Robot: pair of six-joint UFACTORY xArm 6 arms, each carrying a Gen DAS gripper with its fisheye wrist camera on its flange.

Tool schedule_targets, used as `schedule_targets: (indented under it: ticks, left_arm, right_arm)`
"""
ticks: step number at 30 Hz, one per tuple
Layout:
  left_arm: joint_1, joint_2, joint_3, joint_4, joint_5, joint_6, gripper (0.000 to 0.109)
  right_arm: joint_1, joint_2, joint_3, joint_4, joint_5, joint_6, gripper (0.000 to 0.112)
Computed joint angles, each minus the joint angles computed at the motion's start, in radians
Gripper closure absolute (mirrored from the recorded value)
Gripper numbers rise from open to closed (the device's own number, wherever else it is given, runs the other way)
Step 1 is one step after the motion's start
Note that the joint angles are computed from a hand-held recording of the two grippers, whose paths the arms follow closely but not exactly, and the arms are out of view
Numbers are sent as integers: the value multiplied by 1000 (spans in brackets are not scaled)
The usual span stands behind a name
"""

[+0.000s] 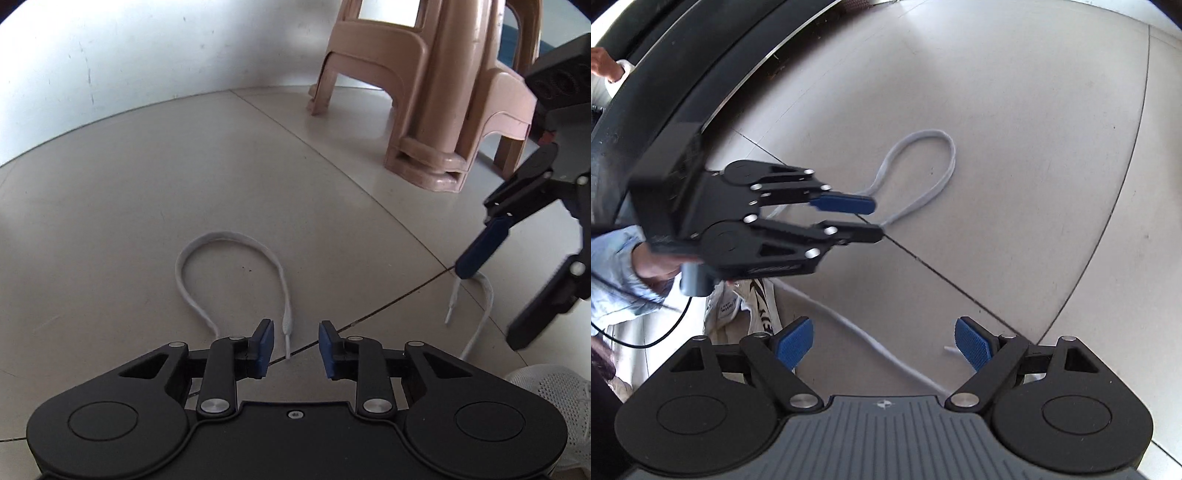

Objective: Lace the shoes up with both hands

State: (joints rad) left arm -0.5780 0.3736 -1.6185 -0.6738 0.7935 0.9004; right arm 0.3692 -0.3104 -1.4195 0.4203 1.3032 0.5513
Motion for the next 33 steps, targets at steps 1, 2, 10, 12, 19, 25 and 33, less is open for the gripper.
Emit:
schedule_targets:
  ticks: [1, 2, 10, 12, 19, 25, 33]
  left_arm:
    - [0, 12, -8, -9, 1, 7, 92]
    - [0, 16, -9, -21, -1, 23, 95]
    - [35, -33, 9, 81, 1, -69, 109]
    - [87, -82, 28, 67, 48, -152, 109]
    - [272, -345, 244, 16, 122, -428, 109]
    - [310, -508, 479, -32, 94, -563, 109]
    - [266, -623, 637, -50, -35, -607, 75]
  right_arm:
    - [-1, -2, 0, 6, 3, 6, 25]
    - [-3, -4, 1, 11, 6, 11, 25]
    - [21, 5, 31, 54, -79, -50, 25]
    - [23, 17, 38, 93, -126, -102, 25]
    - [70, 179, -76, 332, -175, -418, 25]
    - [145, 378, -305, 487, -91, -605, 25]
    - [209, 522, -520, 417, -41, -667, 25]
